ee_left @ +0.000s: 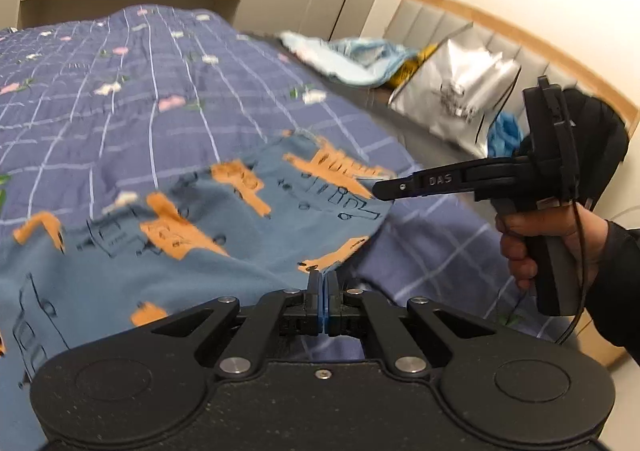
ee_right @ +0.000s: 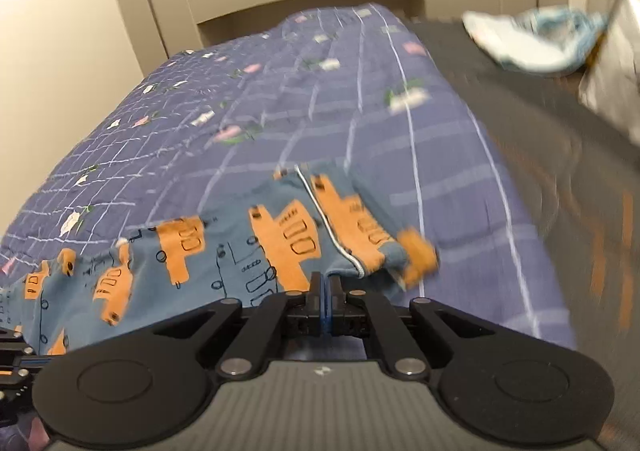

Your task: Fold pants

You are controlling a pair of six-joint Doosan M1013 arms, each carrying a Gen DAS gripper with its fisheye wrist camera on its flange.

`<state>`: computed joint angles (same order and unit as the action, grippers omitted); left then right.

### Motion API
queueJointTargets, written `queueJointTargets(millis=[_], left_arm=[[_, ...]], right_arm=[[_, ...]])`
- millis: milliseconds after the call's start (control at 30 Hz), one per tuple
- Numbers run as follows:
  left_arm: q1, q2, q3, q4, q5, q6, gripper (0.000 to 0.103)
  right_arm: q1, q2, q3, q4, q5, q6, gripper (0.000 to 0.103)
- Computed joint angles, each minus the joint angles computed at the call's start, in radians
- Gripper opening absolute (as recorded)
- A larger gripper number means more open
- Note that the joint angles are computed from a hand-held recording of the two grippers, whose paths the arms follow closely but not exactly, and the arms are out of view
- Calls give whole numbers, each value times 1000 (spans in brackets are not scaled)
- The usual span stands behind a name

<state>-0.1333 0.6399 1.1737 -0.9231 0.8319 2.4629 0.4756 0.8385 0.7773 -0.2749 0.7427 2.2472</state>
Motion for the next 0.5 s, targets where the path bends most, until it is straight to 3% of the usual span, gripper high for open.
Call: queueJointTargets(millis=[200, 267, 433, 500], left_arm=[[-9, 4, -5, 66, 0, -43, 0], [-11, 4, -5, 78, -3, -50, 0], [-15, 5, -8, 97, -9, -74, 0], [-17, 4, -7, 99, -15, -84, 0]], right_arm=[[-26, -54, 133, 56, -153, 91, 20], [-31, -59, 146, 39, -173, 124, 30], [-43, -45, 126, 32, -172, 146, 32], [-47, -33, 107, 37, -160, 149, 28]])
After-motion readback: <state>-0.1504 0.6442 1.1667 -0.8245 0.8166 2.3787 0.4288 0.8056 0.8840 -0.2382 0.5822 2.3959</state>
